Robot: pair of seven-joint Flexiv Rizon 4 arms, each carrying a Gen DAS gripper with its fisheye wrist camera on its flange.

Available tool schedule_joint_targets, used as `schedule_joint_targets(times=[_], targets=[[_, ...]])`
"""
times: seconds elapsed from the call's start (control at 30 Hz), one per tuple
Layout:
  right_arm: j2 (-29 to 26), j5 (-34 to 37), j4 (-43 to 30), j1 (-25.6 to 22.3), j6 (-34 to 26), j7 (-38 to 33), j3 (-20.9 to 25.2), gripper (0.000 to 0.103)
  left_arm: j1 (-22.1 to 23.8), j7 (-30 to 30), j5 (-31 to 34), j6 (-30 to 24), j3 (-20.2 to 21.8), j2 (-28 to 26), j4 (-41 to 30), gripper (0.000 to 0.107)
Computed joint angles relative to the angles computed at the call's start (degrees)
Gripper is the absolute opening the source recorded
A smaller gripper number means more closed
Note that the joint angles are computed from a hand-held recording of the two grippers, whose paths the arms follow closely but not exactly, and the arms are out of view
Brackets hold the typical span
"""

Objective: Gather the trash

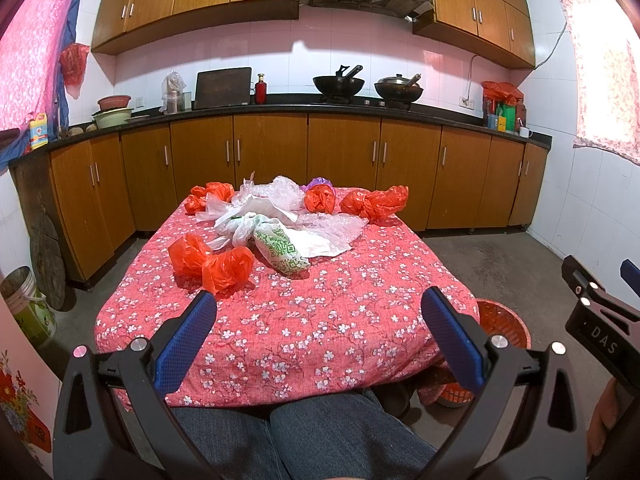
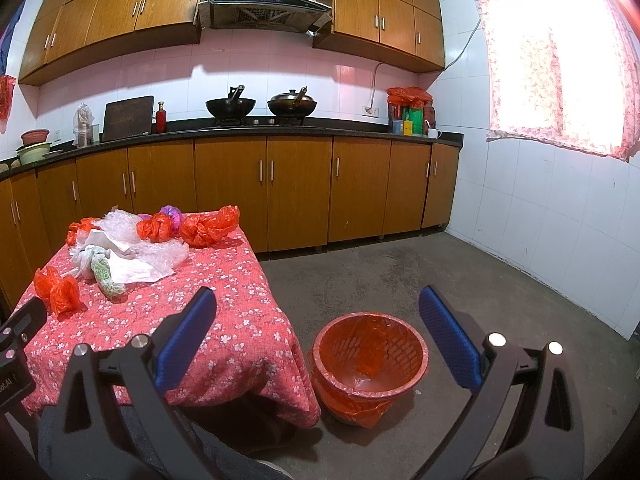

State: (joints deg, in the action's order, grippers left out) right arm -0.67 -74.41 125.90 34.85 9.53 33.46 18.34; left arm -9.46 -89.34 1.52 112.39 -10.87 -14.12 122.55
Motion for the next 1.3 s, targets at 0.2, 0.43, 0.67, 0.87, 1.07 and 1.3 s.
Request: schedule_joint_targets(times=[0.2,0.43,0.67,0.87,1.07,1.3], targets=[[-0.01,0.01,0.0,-0.01,0.02,0.01,0.01,0.099,-0.52,0.13,-0.3,0.04,0.35,-0.05,-0.01,0.101],[-0.05,0.02,-0.02,0.01,0.03,0.01,0.0,0.099,-1.19,0.41,-0.83,0.11,0.75,-0.11,0.01,0.101],[-0.12,0.01,-0.06,0.05,0.02,0.05,-0.02,0.099,-1.84,0.74,-1.41,0.21,1.13,-0.18,0.03,0.101],[-0.1,0.05,-0.08,0.05,0.03,0.0,-0.02,0.099,-2.41,1.03,-1.93,0.32,1.46,-0.23,0.07,0.101],[-0.12,0.02,-0.09,0.01,0.13,-0.01,-0.06,0.099,-2.98,1.35,-2.46,0.37,1.79,-0.29,0.08,0.101],[-0.23,0.05,-0.12,-0.05,0.33,0.04,-0.14,0.099,-3.65,1.74,-3.13,0.46,2.14,-0.37,0.11,0.101]])
